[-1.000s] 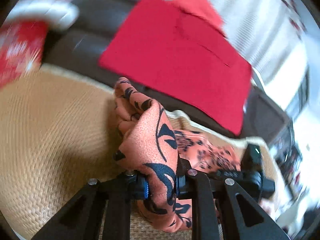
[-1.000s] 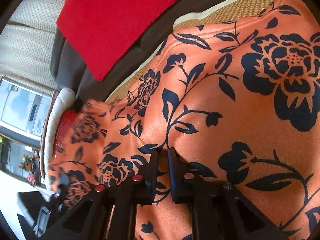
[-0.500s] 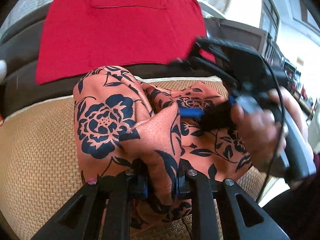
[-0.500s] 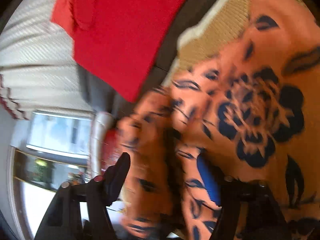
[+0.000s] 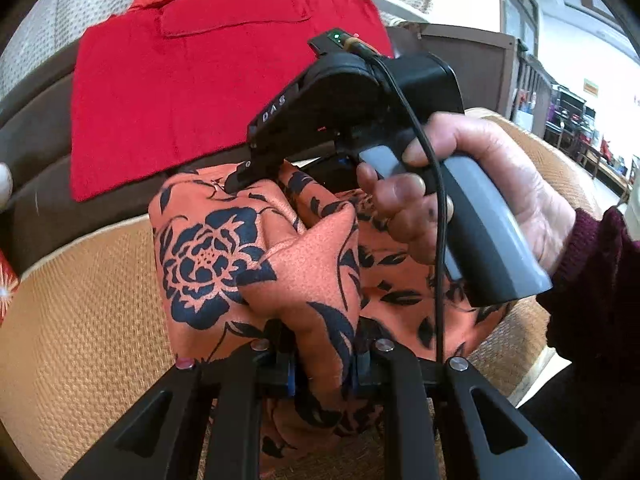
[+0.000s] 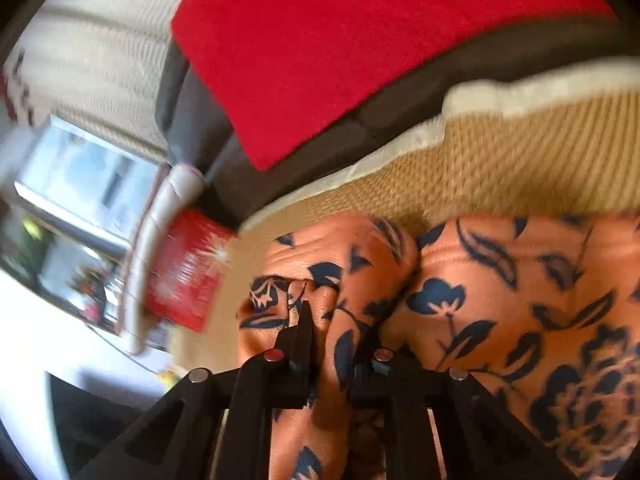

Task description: Fold small clothes

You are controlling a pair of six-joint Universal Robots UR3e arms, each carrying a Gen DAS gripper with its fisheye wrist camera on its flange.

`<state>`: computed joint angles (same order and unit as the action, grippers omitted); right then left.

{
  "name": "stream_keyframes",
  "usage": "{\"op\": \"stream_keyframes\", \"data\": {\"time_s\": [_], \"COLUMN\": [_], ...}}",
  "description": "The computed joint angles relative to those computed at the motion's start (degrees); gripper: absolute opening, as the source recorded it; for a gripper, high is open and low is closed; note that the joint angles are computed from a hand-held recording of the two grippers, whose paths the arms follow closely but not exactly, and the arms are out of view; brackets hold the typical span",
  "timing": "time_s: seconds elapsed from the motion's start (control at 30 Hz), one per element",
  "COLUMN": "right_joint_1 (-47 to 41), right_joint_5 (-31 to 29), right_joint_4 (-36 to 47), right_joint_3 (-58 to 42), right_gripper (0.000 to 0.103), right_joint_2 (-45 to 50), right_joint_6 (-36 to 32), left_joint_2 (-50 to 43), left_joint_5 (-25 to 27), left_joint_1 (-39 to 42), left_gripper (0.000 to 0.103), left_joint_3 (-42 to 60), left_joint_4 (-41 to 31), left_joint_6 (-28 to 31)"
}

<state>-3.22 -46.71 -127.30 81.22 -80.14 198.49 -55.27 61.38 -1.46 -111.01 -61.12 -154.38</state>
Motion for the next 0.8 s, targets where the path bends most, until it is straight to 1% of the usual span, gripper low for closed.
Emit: {"op": "stream_keyframes", "data": {"time_s": [0.03, 0.1, 0.17, 0.2, 0.27, 0.3, 0.33, 0.37, 0.4, 0.47, 0.5, 0.57, 0.6, 0.63, 0.7, 0.73, 0.77, 0.8], "right_joint_1": [-0.79, -3.93, -8.99, -12.58, -19.93, -24.72, -27.23, -31.51, -34.8, -37.54, -37.9, -38.74, -38.6, -38.16, -38.36, -39.15, -39.6, -41.05], "right_joint_5": [-0.14, 0.53, 2.72, 3.77, 6.83, 8.55, 9.67, 11.62, 12.23, 10.1, 7.49, 5.05, 3.79, 2.27, 2.32, 2.88, 3.33, 4.01], "right_joint_4": [0.66, 1.34, 2.41, 3.84, 5.89, 8.83, 9.81, 13.08, 15.91, 19.46, 19.58, 20.58, 20.51, 21.03, 23.53, 24.84, 26.18, 29.0], "right_joint_3": [0.44, 2.66, 5.58, 7.03, 9.86, 11.18, 11.18, 12.72, 13.55, 13.76, 14.42, 16.0, 16.69, 16.77, 16.14, 15.8, 14.99, 13.78], "right_gripper": [0.013, 0.012, 0.012, 0.012, 0.012, 0.011, 0.011, 0.011, 0.011, 0.011, 0.011, 0.011, 0.011, 0.011, 0.015, 0.015, 0.015, 0.016], "right_joint_2": [-1.43, -6.13, -11.85, -15.36, -21.09, -24.17, -24.84, -26.82, -27.78, -26.89, -25.89, -23.71, -22.52, -21.32, -20.46, -20.89, -21.49, -22.5], "right_joint_6": [-1.24, -3.04, -5.39, -7.02, -9.66, -11.8, -12.05, -14.69, -16.85, -19.96, -20.09, -20.94, -21.13, -21.35, -22.42, -23.35, -23.72, -25.14], "left_joint_2": [-1.53, -2.94, -8.0, -11.63, -19.36, -23.68, -27.97, -31.48, -35.44, -42.09, -45.01, -49.58, -49.99, -49.78, -48.24, -46.71, -43.94, -41.15], "left_joint_5": [0.77, -2.78, -4.04, -3.5, -0.96, 0.9, 3.38, 5.18, 7.41, 9.75, 9.4, 8.63, 9.03, 9.14, 7.95, 6.26, 3.73, 1.29], "left_joint_1": [-1.98, -2.02, -6.48, -10.2, -17.91, -22.23, -26.51, -29.23, -32.42, -36.32, -37.17, -37.53, -38.04, -38.21, -37.49, -36.3, -34.1, -31.66], "left_gripper": [0.018, 0.018, 0.018, 0.018, 0.018, 0.018, 0.019, 0.019, 0.019, 0.021, 0.023, 0.029, 0.031, 0.032, 0.044, 0.047, 0.053, 0.06], "left_joint_3": [2.76, 6.88, 13.28, 16.85, 22.96, 26.18, 28.96, 30.81, 32.72, 35.51, 37.09, 38.63, 38.99, 38.74, 39.48, 39.9, 38.75, 36.82], "left_joint_4": [-0.46, -3.31, -2.73, -1.14, 2.51, 4.27, 6.21, 7.98, 9.74, 11.19, 10.3, 9.51, 8.92, 8.96, 6.03, 3.61, 2.05, 2.04], "left_joint_6": [-1.68, -1.66, -5.5, -8.04, -12.72, -15.08, -17.05, -18.0, -19.08, -21.15, -21.57, -20.92, -20.4, -19.27, -17.36, -16.81, -15.99, -15.28]}}
